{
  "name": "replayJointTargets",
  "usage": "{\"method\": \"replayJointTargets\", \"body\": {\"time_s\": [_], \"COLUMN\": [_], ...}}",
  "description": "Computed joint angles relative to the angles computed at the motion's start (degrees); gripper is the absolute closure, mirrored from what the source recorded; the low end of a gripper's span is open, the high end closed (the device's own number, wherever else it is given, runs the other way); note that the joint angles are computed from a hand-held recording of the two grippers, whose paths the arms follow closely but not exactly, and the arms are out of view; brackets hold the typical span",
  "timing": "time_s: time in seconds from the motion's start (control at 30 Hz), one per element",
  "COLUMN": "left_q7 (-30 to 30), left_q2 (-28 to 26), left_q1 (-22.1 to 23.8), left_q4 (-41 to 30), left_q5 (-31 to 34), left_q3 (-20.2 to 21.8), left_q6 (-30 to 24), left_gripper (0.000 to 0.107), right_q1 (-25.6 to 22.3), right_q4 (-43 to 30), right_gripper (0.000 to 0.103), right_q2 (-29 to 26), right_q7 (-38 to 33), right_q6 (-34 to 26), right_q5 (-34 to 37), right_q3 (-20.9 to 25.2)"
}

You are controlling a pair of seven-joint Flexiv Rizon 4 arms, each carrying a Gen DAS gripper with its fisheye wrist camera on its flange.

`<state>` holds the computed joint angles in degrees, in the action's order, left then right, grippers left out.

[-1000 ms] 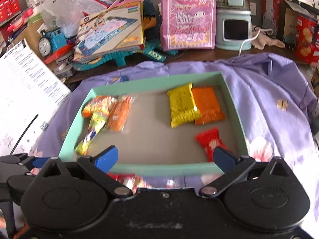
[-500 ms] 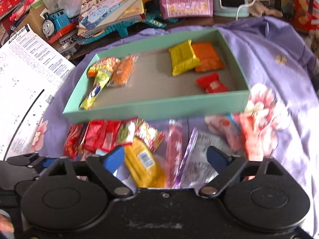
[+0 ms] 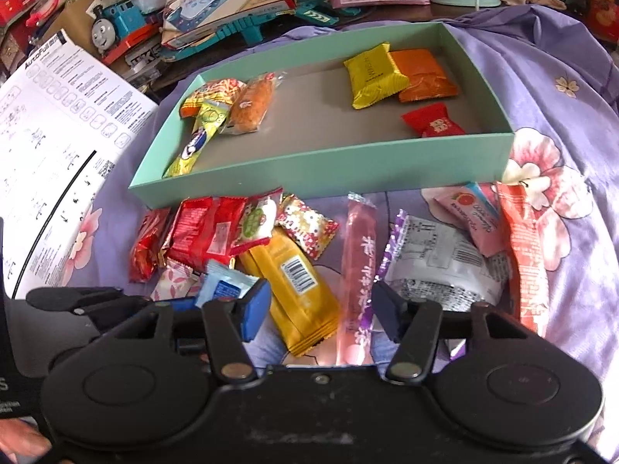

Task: Organize snacks
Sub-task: 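Grasp the blue-white packet with the left tool while the right tool grasps the yellow barcode bar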

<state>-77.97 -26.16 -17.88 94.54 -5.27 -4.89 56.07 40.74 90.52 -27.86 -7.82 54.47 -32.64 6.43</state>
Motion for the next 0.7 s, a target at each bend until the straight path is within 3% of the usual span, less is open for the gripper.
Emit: {"method": "replayJointTargets", "body": {"time_s": [0.4,0.7], "left_q7": [2.38,3.56], "left_q2": [0.92,0.63], "left_q1": [4.81,5.28], "left_q4": [2.03,2.69], "left_q5": [-7.88,-9.53], "left_q3": [-1.48,-1.68], "left_q6": [-1.15,-1.19], "left_gripper": [0.071,0.07], "right_q1": [-0.12,1.77], "right_q4": [-8.24,-13.16], "right_gripper": [0.044,0.044], "right_q2": [-6.21,-9.6], "right_q7": [-9.37,-14.83], "right_q6": [-1.35,-6.75], "right_q5": [5.1,5.42], "right_q3": [1.11,-0.63]}}
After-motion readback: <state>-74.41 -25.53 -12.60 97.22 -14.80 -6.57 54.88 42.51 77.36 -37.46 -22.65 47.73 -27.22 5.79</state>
